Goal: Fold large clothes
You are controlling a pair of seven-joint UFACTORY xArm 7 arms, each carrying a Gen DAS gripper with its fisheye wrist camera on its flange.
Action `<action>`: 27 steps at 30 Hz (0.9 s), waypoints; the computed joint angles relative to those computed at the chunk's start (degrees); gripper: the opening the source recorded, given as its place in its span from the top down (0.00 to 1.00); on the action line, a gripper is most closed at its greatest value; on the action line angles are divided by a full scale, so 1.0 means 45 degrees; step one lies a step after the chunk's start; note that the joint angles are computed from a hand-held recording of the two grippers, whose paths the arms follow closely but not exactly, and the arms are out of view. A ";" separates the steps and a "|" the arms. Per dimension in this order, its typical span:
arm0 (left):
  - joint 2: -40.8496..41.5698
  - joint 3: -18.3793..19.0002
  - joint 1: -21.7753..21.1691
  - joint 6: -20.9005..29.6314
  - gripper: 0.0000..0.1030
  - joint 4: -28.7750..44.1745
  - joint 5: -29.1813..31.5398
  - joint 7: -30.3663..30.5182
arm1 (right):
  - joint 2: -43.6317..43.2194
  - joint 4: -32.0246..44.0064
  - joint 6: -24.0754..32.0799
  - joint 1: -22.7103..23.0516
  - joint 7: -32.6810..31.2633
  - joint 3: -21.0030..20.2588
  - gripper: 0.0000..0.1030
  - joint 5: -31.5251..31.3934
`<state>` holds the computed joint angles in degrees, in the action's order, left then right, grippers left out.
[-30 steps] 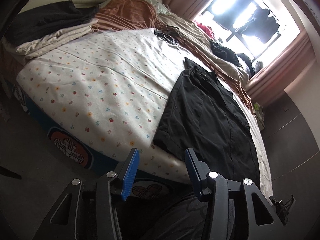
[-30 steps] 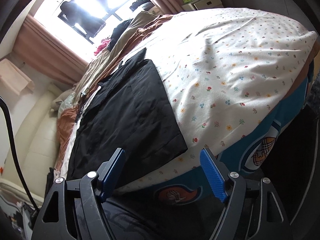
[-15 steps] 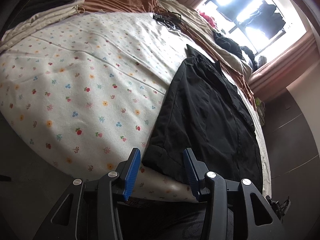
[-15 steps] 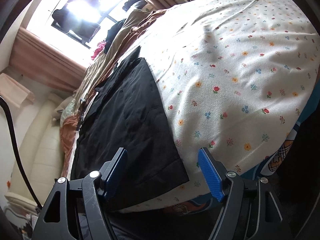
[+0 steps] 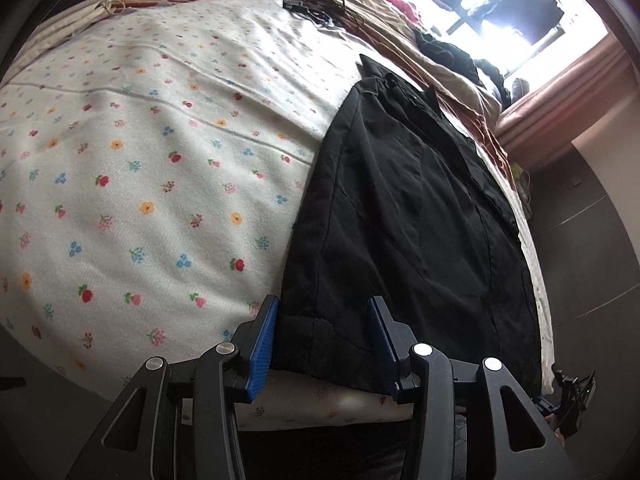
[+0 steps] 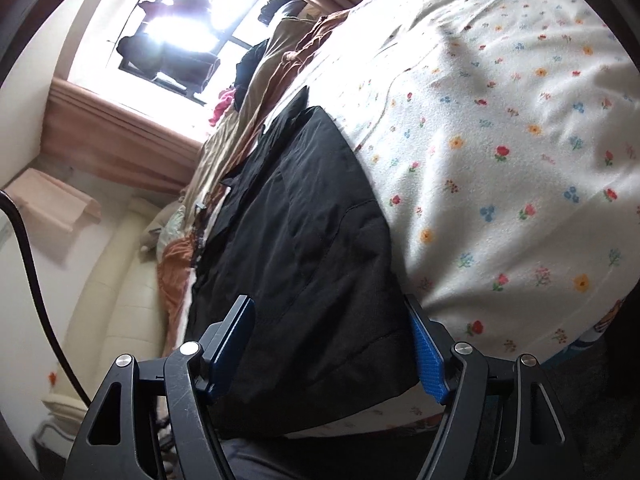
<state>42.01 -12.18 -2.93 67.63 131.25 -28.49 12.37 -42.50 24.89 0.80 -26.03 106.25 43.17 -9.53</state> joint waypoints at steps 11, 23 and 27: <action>-0.0543 -0.0118 0.0003 -0.1111 0.91 -0.1168 -0.0413 0.0048 | 0.0355 0.0269 -0.0588 -0.1377 0.0275 0.1343 0.77 0.1151; -0.1221 -0.0778 0.1273 -0.0942 0.95 -0.1069 -0.3386 -0.0667 | -0.0926 0.1168 0.1166 -0.0085 0.0503 -0.0370 0.95 0.0181; -0.1635 -0.0931 0.1673 -0.0868 0.95 -0.1179 -0.4307 -0.0596 | -0.1412 0.1714 0.1700 0.0264 0.0275 -0.0830 0.95 -0.0283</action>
